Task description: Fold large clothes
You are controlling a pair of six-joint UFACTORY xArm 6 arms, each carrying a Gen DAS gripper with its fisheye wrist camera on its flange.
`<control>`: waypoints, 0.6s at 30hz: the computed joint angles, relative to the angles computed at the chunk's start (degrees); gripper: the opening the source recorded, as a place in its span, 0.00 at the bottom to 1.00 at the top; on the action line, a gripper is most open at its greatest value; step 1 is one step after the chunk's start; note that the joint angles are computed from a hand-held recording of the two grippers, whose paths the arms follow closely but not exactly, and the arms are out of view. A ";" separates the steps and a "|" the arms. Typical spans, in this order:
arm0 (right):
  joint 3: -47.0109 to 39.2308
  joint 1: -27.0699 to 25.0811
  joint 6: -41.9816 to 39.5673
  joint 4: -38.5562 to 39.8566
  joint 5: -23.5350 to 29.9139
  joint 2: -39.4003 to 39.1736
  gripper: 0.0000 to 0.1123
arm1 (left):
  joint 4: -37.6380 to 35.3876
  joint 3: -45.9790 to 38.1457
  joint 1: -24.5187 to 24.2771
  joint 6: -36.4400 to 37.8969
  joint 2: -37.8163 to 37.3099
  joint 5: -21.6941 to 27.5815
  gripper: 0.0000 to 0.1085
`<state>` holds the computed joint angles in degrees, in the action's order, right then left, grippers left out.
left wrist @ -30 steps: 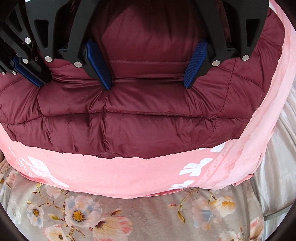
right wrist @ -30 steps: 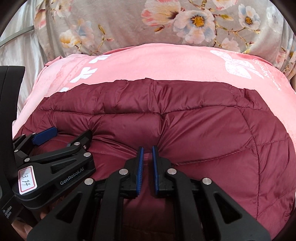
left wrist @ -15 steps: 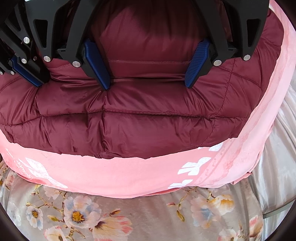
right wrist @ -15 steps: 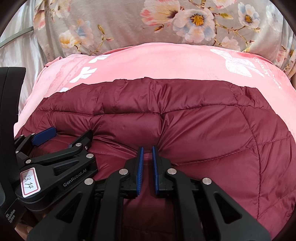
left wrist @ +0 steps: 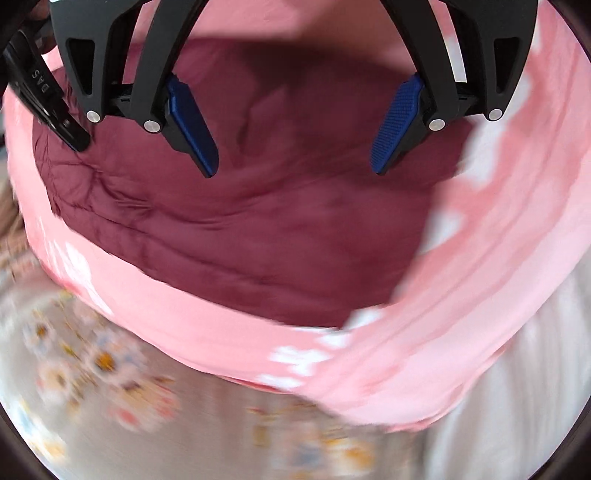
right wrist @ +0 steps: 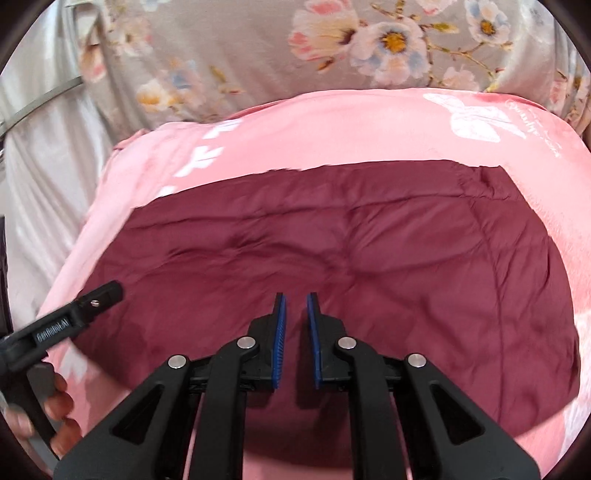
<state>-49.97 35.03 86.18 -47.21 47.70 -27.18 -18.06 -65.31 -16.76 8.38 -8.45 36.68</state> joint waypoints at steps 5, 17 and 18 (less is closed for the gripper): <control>-1.61 2.34 0.26 0.49 -0.43 3.98 0.11 | -9.08 2.26 9.24 1.69 -2.10 3.72 0.75; 0.16 1.96 3.45 -1.66 -1.77 4.72 0.10 | -16.49 0.45 7.40 4.73 2.14 4.04 0.71; 0.38 2.23 4.04 -1.10 -1.61 4.07 0.10 | -16.83 -0.05 6.92 5.27 2.37 4.51 0.62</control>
